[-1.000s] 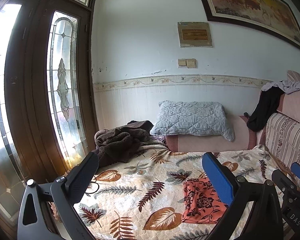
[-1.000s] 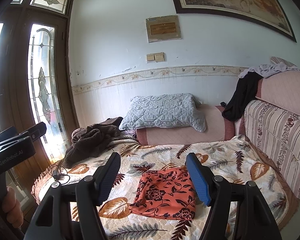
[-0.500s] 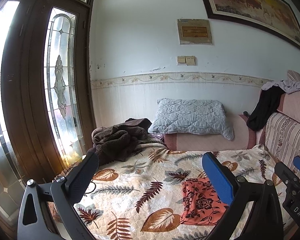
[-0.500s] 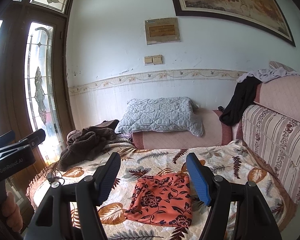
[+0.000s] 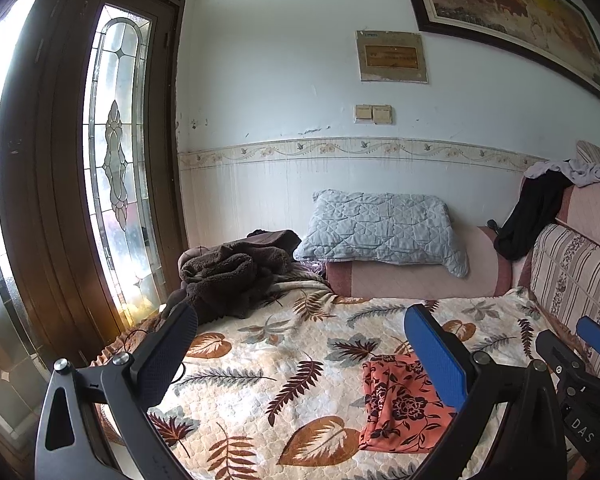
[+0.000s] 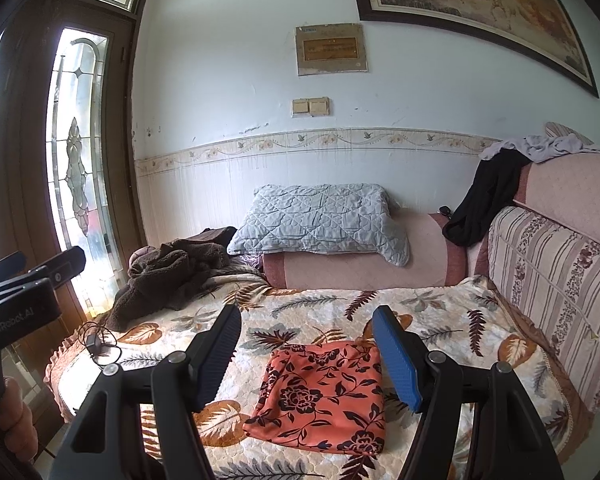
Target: Fold small clothes
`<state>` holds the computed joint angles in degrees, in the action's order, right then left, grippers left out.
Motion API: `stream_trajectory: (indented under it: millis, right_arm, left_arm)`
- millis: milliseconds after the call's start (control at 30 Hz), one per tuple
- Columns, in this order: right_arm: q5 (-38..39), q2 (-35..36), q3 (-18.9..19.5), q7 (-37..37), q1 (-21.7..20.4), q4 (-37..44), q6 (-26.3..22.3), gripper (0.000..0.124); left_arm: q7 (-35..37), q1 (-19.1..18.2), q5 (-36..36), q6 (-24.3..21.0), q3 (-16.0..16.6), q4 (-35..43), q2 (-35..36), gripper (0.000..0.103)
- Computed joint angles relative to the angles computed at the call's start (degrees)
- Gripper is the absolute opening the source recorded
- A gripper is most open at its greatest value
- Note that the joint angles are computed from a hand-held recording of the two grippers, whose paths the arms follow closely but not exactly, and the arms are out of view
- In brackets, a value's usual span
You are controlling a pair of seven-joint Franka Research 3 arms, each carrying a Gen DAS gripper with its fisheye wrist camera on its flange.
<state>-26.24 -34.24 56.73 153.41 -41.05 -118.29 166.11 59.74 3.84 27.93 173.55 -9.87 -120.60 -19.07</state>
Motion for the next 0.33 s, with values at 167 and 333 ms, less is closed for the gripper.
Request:
stream_trajectory:
  millis: [167, 333]
  right_arm:
    - [-1.10, 4.32, 3.51, 0.03, -3.79, 2.61, 0.70, 0.072]
    - [-4.47, 10.91, 11.31, -0.29, -13.89, 6.21, 3.93, 0.072]
  left_arm:
    - [2.74, -2.61, -3.32, -1.06, 1.69, 2.80, 3.84, 0.103]
    - [1.34, -1.94, -2.91, -2.32, 1.00, 9.13, 11.75, 0.103]
